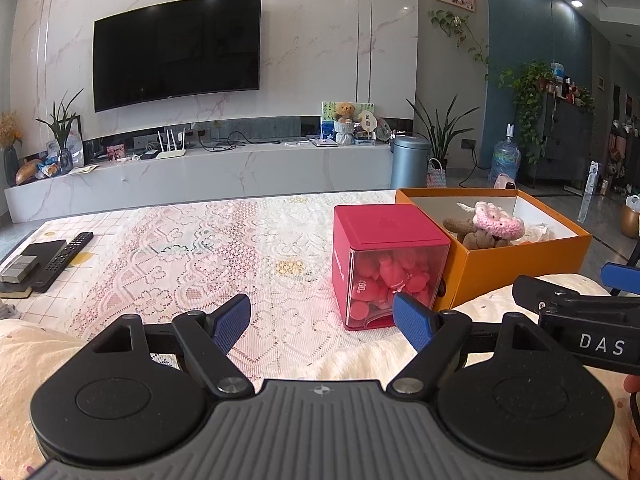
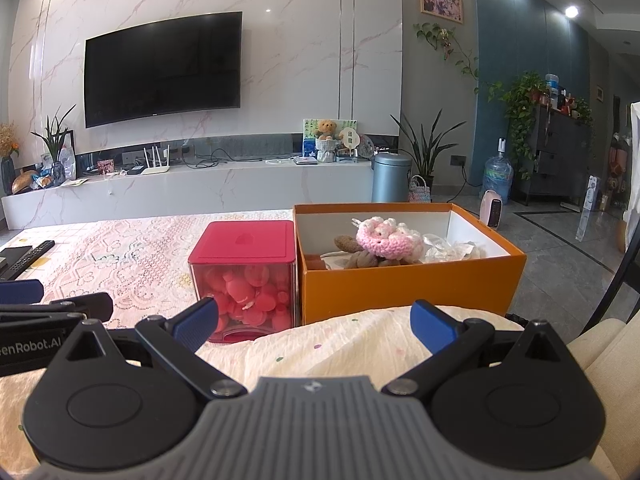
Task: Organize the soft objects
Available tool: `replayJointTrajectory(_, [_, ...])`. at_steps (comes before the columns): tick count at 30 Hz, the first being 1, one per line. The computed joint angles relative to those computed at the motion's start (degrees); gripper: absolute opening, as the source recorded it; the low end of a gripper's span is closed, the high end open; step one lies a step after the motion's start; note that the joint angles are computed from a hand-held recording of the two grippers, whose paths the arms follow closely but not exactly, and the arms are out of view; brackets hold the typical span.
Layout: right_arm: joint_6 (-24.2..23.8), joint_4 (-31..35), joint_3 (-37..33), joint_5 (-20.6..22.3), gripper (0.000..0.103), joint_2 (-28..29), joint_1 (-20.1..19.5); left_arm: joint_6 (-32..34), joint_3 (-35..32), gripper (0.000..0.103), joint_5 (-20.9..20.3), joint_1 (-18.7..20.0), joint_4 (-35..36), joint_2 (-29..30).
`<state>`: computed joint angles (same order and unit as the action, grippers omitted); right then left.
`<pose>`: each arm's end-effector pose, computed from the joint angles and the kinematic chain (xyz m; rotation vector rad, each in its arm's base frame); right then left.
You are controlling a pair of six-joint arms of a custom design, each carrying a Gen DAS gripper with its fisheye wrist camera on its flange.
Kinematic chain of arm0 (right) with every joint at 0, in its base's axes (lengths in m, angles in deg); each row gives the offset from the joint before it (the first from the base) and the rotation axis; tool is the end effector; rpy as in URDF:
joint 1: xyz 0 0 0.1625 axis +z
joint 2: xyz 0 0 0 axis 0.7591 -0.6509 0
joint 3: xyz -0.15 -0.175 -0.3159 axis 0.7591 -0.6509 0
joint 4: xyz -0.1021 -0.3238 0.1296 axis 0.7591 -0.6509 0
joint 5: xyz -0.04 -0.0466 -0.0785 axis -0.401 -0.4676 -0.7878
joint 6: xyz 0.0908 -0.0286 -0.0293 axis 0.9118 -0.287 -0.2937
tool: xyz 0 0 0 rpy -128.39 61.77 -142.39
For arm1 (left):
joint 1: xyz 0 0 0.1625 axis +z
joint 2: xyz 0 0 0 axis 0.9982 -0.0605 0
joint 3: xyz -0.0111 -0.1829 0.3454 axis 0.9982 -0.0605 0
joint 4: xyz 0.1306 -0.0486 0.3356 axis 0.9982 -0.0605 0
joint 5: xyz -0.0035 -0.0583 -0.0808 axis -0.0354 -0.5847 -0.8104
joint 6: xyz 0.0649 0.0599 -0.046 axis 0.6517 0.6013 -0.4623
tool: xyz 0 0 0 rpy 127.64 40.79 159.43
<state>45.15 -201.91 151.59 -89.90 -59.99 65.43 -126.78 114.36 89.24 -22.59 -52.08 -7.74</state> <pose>0.3452 -0.5417 -0.0728 0.8336 -2.1761 1.2418 -0.0154 -0.5157 0.2809 0.2833 1.9536 -1.3042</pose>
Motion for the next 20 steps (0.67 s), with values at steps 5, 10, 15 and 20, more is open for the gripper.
replayJointTrajectory(5, [-0.03, 0.02, 0.0, -0.02, 0.1, 0.0, 0.0, -0.18, -0.01, 0.095, -0.02, -0.03, 0.04, 0.05])
replayJointTrajectory(10, [-0.01, 0.05, -0.04, -0.05, 0.1, 0.0, 0.04, -0.07, 0.06, 0.095, 0.06, 0.01, -0.13, 0.01])
replayJointTrajectory(15, [-0.03, 0.05, -0.02, -0.07, 0.1, -0.01, 0.04, -0.18, 0.05, 0.095, 0.02, 0.03, -0.06, -0.04])
replayJointTrajectory(20, [-0.07, 0.07, 0.0, -0.09, 0.1, -0.02, 0.05, -0.86, -0.05, 0.095, 0.03, 0.06, 0.12, 0.05])
